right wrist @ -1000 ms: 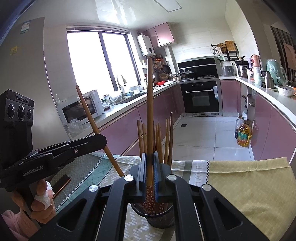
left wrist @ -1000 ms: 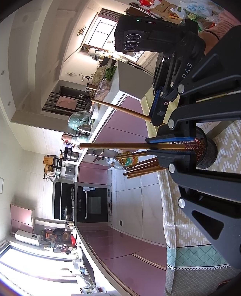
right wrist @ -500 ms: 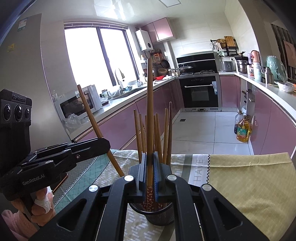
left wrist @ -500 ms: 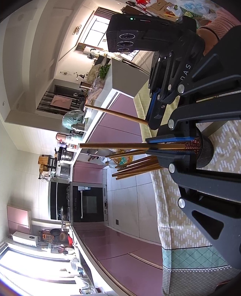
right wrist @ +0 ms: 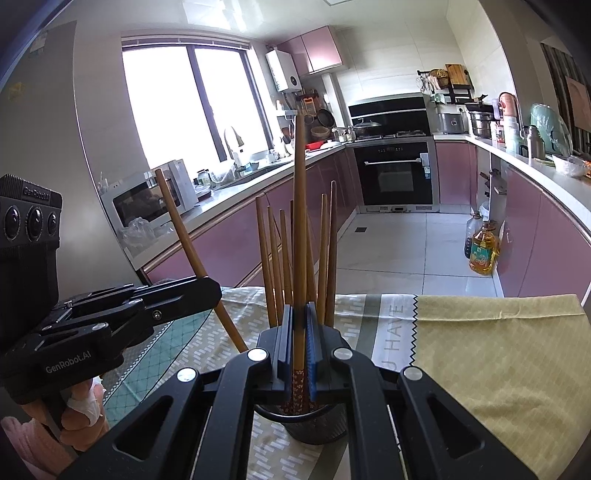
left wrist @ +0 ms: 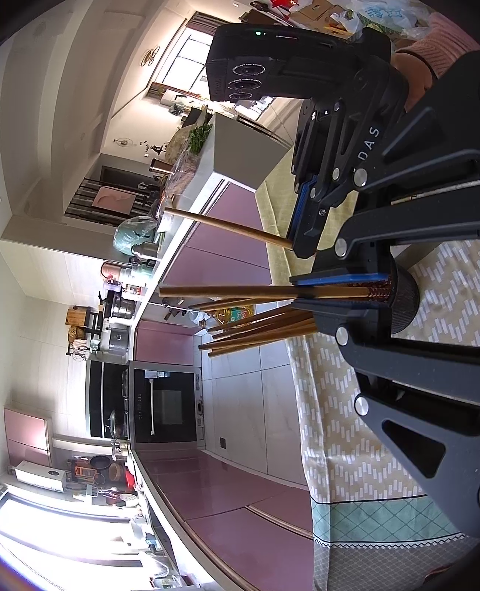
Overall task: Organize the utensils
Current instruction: 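Lower both held chopsticks into the mesh cup with the left and right grippers, then open both grippers to release the chopsticks and pull back from the cup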
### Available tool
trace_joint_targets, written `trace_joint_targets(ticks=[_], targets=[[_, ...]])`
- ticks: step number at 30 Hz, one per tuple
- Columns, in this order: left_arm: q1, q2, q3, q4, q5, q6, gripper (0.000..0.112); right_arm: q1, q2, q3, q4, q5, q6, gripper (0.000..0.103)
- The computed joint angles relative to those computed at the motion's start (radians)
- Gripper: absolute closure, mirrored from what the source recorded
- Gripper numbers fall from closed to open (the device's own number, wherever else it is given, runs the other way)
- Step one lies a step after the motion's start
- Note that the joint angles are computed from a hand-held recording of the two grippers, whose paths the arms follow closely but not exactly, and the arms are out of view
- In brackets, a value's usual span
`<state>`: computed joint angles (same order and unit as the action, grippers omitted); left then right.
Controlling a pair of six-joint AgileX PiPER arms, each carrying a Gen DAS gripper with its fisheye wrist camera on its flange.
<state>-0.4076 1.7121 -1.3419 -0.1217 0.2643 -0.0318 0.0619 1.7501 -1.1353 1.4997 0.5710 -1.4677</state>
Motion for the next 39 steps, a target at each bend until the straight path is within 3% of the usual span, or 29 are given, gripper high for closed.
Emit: trace_joint_targets(ticks=[21, 39], targets=[[0.017, 0.083, -0.039, -0.046, 0.01, 0.048, 0.104, 0.032, 0.053, -0.031, -0.079, -0.037, 0.061, 0.097], [0.03, 0.182, -0.145, -0.01, 0.08, 0.007, 0.104, 0.046, 0.093, -0.079, -0.131, -0.048, 0.138, 0.096]])
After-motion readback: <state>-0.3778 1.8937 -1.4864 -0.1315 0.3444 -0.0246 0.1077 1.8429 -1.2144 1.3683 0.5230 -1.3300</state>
